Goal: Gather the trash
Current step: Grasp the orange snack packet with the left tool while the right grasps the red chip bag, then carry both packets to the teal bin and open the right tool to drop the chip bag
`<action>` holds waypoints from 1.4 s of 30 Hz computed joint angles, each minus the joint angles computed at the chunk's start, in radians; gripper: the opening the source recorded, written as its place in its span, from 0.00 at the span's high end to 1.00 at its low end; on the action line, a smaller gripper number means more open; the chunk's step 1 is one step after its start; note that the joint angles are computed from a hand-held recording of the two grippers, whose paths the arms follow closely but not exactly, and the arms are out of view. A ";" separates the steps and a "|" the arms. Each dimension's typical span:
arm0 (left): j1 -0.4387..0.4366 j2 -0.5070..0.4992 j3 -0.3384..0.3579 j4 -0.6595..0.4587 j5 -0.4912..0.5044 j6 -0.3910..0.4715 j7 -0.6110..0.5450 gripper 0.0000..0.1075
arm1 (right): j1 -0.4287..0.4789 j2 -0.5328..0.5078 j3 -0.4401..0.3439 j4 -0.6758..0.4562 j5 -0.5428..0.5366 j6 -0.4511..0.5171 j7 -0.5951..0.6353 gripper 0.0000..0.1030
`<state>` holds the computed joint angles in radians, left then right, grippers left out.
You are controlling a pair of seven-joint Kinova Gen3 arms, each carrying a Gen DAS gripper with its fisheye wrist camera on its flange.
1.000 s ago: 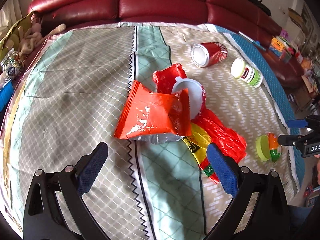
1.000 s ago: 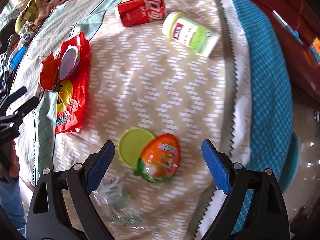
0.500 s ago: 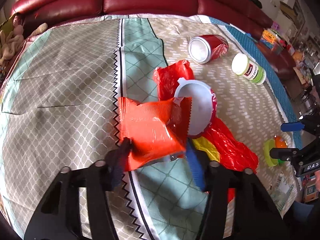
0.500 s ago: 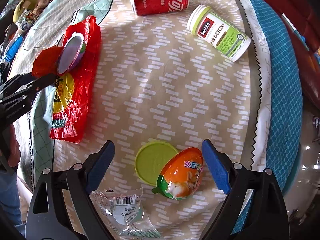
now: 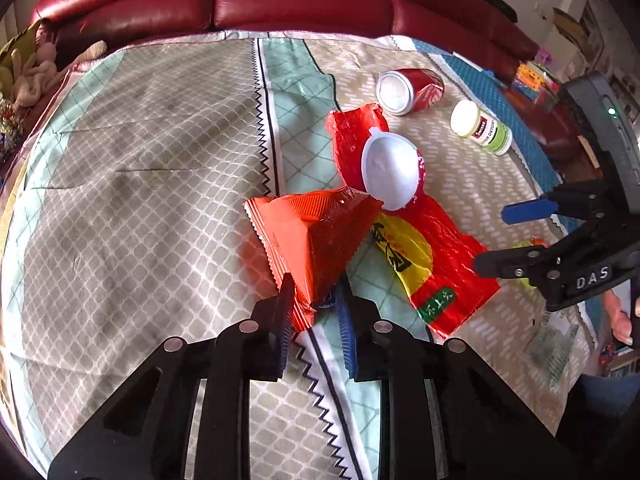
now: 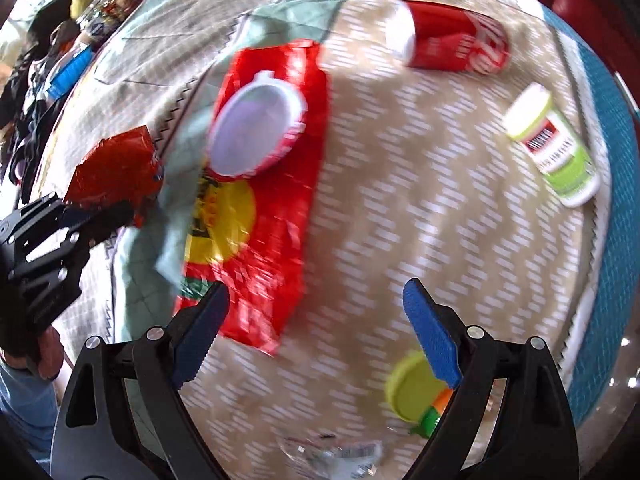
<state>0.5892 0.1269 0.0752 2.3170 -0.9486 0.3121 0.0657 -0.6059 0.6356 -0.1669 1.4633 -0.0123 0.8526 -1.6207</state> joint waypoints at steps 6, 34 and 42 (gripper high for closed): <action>-0.028 -0.055 0.027 0.061 -0.017 -0.003 0.059 0.80 | -0.024 0.076 -0.018 -0.070 -0.025 0.006 0.017 0.18; 0.092 0.041 0.025 -0.098 -0.075 -0.022 0.158 0.80 | 0.046 -0.112 0.022 0.190 0.028 -0.220 -0.034 0.93; 0.178 0.118 -0.002 -0.227 0.022 -0.010 0.035 0.80 | 0.199 -0.240 0.021 0.330 -0.011 -0.283 0.047 0.94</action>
